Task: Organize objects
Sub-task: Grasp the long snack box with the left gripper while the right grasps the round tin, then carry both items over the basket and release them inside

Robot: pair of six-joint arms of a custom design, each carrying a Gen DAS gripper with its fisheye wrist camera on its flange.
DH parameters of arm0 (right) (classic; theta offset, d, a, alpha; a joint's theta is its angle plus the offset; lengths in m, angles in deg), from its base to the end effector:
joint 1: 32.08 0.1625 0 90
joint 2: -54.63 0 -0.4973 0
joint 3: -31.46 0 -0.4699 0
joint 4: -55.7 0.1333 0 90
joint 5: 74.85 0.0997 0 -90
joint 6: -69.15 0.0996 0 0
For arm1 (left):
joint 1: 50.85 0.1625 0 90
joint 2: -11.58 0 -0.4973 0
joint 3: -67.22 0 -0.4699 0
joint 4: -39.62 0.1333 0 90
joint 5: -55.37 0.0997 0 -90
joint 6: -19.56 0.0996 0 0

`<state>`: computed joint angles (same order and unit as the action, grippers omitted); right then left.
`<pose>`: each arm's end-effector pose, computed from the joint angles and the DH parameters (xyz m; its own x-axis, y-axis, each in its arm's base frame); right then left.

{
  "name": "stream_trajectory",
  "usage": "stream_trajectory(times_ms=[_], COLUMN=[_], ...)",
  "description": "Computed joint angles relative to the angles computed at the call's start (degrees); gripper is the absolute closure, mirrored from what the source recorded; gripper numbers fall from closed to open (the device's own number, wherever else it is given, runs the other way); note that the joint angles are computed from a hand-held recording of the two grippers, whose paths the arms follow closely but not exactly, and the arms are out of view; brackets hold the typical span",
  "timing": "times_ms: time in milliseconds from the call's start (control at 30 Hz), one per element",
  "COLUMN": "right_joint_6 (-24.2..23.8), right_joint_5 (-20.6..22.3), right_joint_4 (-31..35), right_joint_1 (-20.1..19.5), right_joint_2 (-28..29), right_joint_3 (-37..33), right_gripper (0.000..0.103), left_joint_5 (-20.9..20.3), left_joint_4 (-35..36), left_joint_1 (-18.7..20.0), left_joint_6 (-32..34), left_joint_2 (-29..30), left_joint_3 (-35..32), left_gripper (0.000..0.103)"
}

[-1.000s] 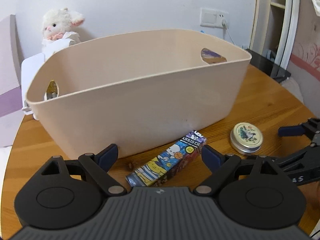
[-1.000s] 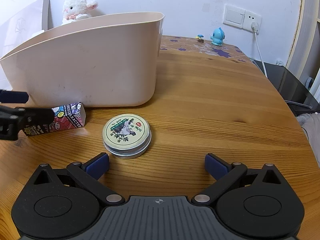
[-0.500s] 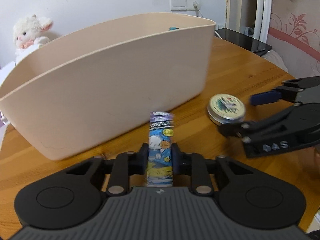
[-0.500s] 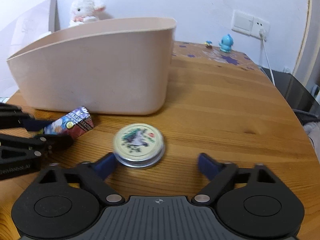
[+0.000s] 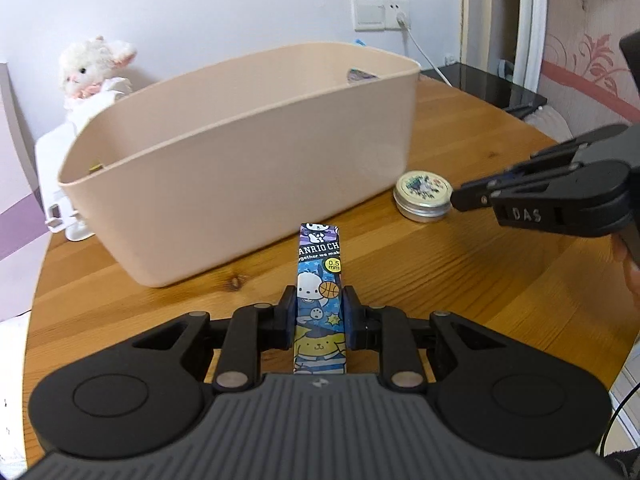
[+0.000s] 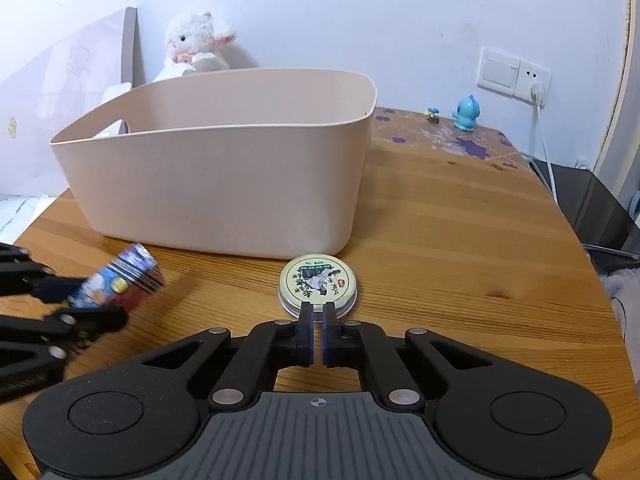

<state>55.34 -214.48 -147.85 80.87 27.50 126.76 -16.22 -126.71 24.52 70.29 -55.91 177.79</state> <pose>0.3388 -0.6528 -0.0213 -0.7192 0.0853 0.6896 -0.4588 0.6870 -0.5635 -0.0095 -0.6887 0.2766 -0.4453 0.6721 -0.5916 0.8783 0.4564 -0.1426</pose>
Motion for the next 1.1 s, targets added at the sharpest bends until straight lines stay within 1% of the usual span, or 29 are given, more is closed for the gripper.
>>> stream_trajectory(times_ms=[33,67,100,133,167,233,267,333,367,400,433,500,600,700,867,1000,1100], right_joint_6=[0.3,0.5,0.1,-1.0,-2.4,-4.2,-4.4,-3.2,-2.3,-1.9,-1.6,-1.7,-1.3,-1.2,-5.9,-10.0,-11.3], right_joint_5=[0.0,0.5,0.4,0.2,-0.4,-2.2,-2.4,-2.7,-2.5,-1.9,-2.0,-1.8,-1.2,0.5,2.5,4.3,5.8], right_joint_4=[0.0,0.4,-0.2,-1.4,-2.5,-2.8,-2.5,-0.4,0.6,0.7,0.6,0.4,-1.9,-4.2,-9.4,-12.2,-12.5], right_joint_1=[-0.1,-0.3,-0.4,-0.5,-0.6,-0.8,-1.1,-1.6,-1.8,-2.1,-2.0,-1.8,-1.2,-0.1,2.3,3.5,3.7], right_joint_2=[0.1,0.0,0.4,0.9,1.6,3.0,3.4,3.7,3.8,3.8,3.9,3.9,3.3,1.4,-1.6,-3.0,-3.5], right_joint_3=[-0.1,-0.1,-0.4,-0.9,-1.6,-3.6,-4.4,-5.6,-5.9,-6.0,-6.2,-6.1,-4.6,-2.3,-0.2,-0.8,-2.1], right_gripper=[0.077,0.06,0.037,0.03,0.028,0.028,0.028,0.032,0.039,0.049,0.053,0.053,0.053,0.053,0.053,0.053,0.053], left_joint_5=[0.1,0.2,0.3,0.4,0.6,0.9,0.9,0.9,1.0,1.0,1.1,1.2,1.0,0.5,-1.3,-2.8,-3.4], left_joint_4=[-0.1,-0.2,-0.2,-0.2,-0.3,-0.4,-0.5,-0.7,-0.7,-0.7,-0.8,-1.4,-1.7,-1.8,-2.6,-4.0,-5.7], left_joint_1=[0.0,0.0,0.0,0.1,0.1,0.1,0.2,0.3,0.3,0.4,0.4,0.6,0.8,0.6,-0.1,-1.0,-1.8], left_joint_6=[-0.2,-0.5,-0.6,-0.7,-0.7,-0.8,-0.8,-1.1,-1.3,-1.4,-1.5,-1.3,-1.4,-0.9,0.6,0.3,0.1], left_joint_2=[-0.1,-0.1,0.0,0.0,0.1,0.3,0.4,0.6,0.7,0.7,0.8,0.7,0.0,-1.3,-4.4,-5.8,-5.7], left_joint_3=[-0.1,-0.1,-0.2,-0.3,-0.3,-0.4,-0.5,-0.6,-0.7,-0.8,-0.9,-0.9,-0.8,-0.4,0.2,-0.3,-1.4], left_gripper=[0.078,0.078,0.078,0.078,0.078,0.078,0.078,0.078,0.078,0.078,0.078,0.078,0.078,0.078,0.078,0.078,0.078])
